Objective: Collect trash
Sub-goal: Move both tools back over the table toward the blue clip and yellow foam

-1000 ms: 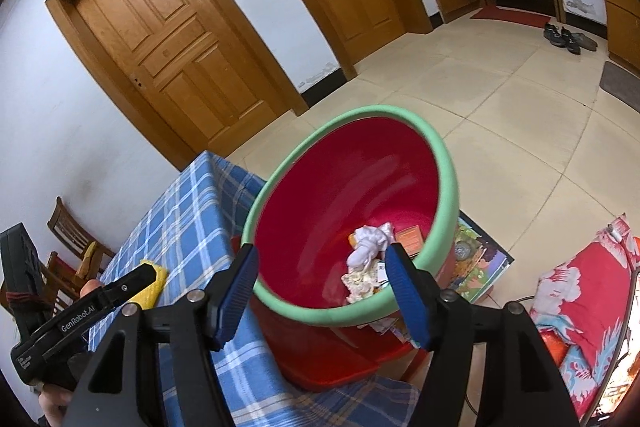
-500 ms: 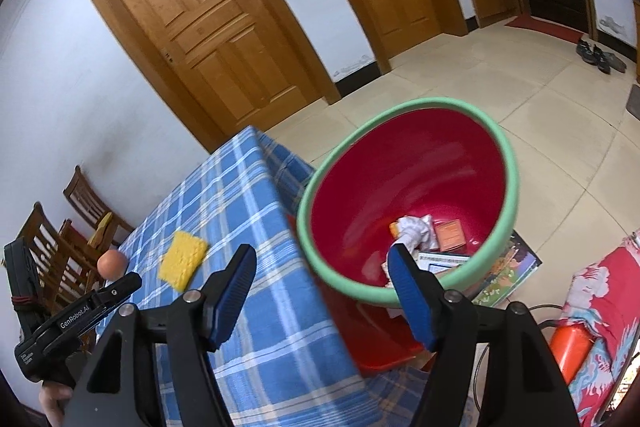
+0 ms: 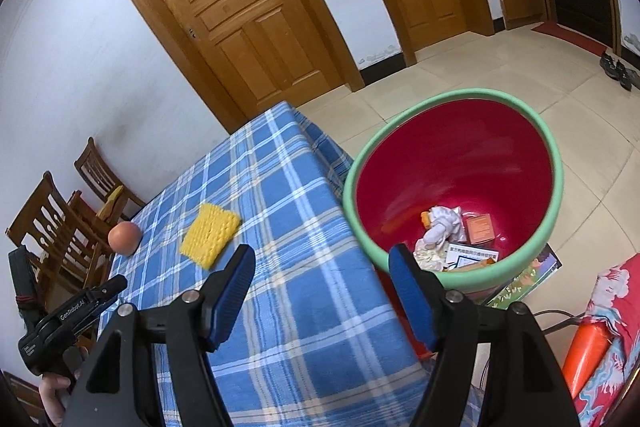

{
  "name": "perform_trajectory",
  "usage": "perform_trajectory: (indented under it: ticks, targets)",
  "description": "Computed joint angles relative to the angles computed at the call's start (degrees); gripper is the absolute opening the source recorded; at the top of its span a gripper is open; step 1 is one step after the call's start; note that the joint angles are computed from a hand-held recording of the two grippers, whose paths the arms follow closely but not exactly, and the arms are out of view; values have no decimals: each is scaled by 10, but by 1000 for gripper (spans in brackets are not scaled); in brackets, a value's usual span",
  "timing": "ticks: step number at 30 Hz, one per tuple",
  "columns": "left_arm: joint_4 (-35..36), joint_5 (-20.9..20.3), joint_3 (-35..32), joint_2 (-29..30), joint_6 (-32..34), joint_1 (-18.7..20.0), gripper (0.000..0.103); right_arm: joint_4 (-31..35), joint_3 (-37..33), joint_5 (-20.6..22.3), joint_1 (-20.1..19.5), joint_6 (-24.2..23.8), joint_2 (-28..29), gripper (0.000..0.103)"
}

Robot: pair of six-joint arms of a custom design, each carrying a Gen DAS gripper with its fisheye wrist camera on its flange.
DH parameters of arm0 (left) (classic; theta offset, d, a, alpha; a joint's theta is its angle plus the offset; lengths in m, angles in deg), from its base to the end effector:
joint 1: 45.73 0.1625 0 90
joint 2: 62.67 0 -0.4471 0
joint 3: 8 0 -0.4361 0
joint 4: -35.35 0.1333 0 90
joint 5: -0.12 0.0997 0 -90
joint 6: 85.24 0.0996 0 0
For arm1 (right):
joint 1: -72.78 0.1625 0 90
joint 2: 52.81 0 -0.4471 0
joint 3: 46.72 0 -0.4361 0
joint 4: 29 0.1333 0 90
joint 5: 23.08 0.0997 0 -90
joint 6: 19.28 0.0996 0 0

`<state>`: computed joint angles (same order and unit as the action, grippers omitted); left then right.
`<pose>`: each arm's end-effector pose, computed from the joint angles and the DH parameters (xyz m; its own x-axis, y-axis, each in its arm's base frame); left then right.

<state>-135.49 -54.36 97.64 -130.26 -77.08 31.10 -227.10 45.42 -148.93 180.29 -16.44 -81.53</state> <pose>0.0398 -0.6688 0.3153 -0.8498 -0.0954 -0.5185 0.2908 0.7355 -0.6119 0.2866 -0.6592 0.0000 -0.9064 0.1823 0.3811 -0.1692 0.6699 -0.7229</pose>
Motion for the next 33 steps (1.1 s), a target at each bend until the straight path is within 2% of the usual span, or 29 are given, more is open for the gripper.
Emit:
perform_trajectory:
  ticks: [6,16,25,33]
  targets:
    - [-13,21,-12,-2,-25,22,56,27,-27,6,3,-8,14,72]
    - [-20,48,-60,27,-66,58,56,66,-68,17,8,-24,37,72]
    - [-38,63,-94,59,-35,65,56,116,-114,27,8,-30,60,72]
    - [-60,79,-87,64,8,61,56,158,-158,32,11,-33,84,72]
